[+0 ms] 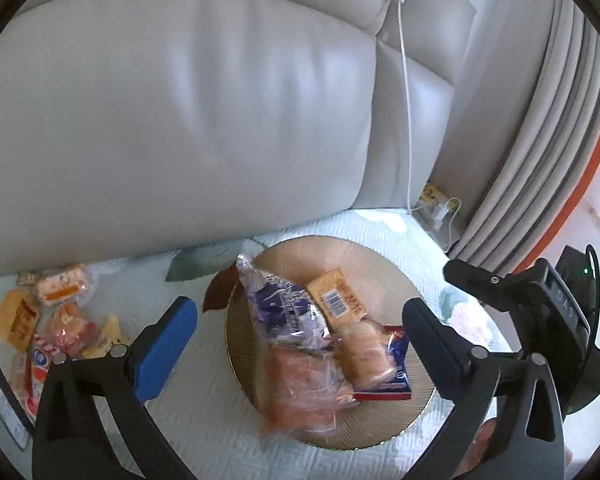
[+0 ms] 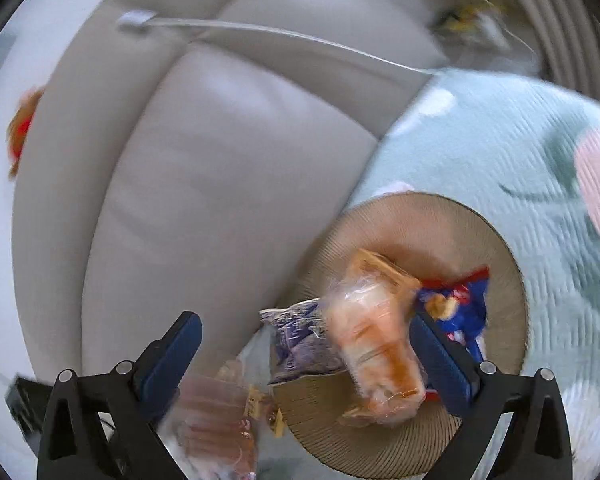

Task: Organize snacks
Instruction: 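Carry both packs over the gold bowl and open both grippers to drop them, then withdraw both tools from the bowl back toward the snack pile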

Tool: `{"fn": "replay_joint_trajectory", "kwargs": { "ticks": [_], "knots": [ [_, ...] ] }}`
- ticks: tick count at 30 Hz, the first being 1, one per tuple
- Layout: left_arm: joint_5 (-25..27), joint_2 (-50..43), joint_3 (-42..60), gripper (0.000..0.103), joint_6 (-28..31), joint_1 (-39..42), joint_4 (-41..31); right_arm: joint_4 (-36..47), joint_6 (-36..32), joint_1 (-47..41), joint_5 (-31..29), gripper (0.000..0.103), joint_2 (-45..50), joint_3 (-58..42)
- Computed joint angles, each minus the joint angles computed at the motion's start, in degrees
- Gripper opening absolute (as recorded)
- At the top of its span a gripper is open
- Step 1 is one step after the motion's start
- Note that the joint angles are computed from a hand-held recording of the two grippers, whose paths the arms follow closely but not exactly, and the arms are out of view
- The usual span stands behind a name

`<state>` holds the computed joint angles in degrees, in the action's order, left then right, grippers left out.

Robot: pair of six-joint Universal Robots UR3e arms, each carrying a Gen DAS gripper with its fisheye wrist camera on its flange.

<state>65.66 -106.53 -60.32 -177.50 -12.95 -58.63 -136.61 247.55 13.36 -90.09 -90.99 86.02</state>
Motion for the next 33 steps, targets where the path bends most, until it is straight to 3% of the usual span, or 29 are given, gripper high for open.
{"fn": "replay_joint_trajectory", "kwargs": {
  "ticks": [2,7,13,19,24,28,33],
  "knots": [
    [0.41,0.44,-0.77,0.102,-0.32,0.35,0.12,-3.44,1.89,-2.25,2.94,0.103,-2.25,4.83],
    [1.96,-0.74,1.51,0.102,-1.25,1.26,-2.33,-3.81,2.19,-2.8,3.11,0.103,-2.81,5.53],
    [5.01,0.16,0.17,0.102,-1.03,2.09,-1.51,0.34,0.97,1.29,-1.53,0.103,0.31,-0.72],
    [6.19,3.07,-4.11,0.102,0.18,3.2,1.26,-1.04,-2.51,3.65,-3.91,0.103,4.8,-3.92],
    [5.36,5.11,-7.01,0.102,0.15,5.11,1.51,-7.33,-2.39,5.28,-3.06,0.103,7.94,-3.32],
    [4.61,7.12,-8.51,0.102,0.6,7.86,0.62,-7.45,-4.13,7.72,-4.69,0.103,11.74,-7.26],
    [4.27,9.99,-9.24,0.102,1.64,12.94,-0.37,-1.37,-8.61,11.76,-8.12,0.103,18.48,-18.51]
  ]
}}
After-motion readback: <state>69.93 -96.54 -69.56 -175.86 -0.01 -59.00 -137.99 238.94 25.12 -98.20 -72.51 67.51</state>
